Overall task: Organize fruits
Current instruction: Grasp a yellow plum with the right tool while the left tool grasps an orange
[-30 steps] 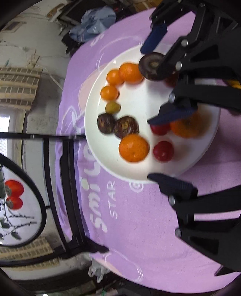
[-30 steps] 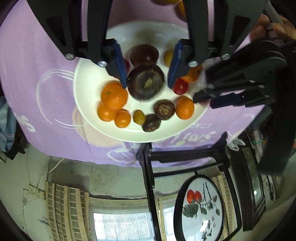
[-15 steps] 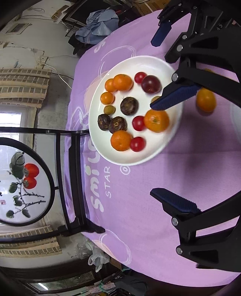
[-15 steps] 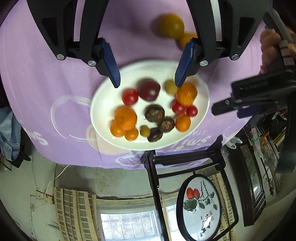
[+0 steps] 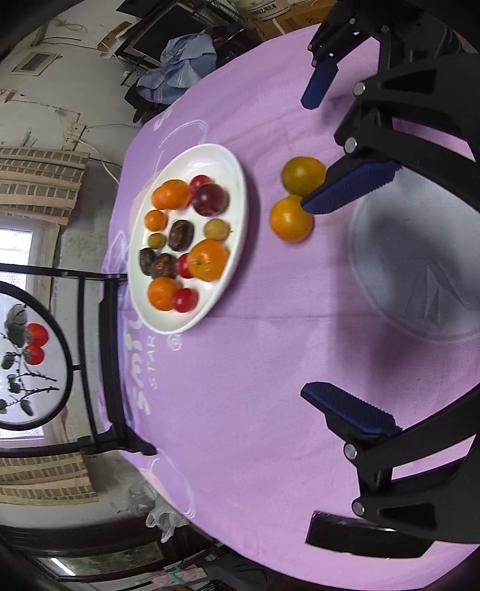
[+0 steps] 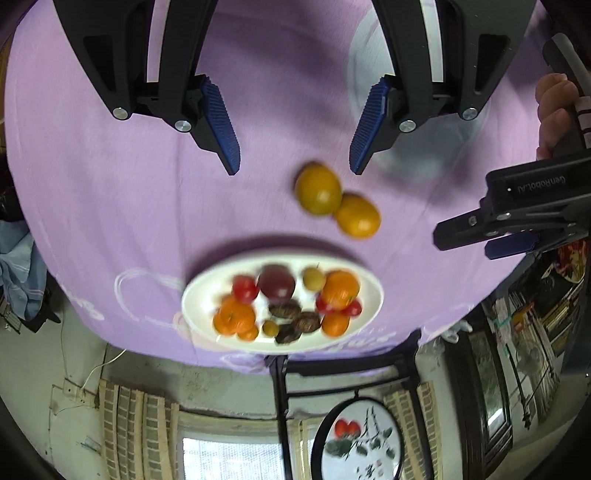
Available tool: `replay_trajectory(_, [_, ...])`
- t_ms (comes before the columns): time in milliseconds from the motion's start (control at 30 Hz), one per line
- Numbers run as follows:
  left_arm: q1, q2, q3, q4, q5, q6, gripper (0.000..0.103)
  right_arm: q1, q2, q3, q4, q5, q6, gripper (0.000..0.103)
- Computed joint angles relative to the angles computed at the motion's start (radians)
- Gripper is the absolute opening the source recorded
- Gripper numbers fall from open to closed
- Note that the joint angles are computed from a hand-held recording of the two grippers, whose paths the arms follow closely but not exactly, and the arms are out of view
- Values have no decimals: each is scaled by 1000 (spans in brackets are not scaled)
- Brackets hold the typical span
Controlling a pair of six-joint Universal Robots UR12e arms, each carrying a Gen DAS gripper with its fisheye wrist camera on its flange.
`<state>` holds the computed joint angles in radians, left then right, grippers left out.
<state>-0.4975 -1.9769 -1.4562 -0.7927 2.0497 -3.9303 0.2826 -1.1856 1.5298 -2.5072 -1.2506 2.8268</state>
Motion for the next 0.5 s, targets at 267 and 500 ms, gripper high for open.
replay_trajectory(267, [20,16,-54,57,-35,24,91,24,12,4,19,-35,3,63])
replay_trajectory(500, [26,18,-56,60,-71,39,91,45,42,-27,27,-60,20,63])
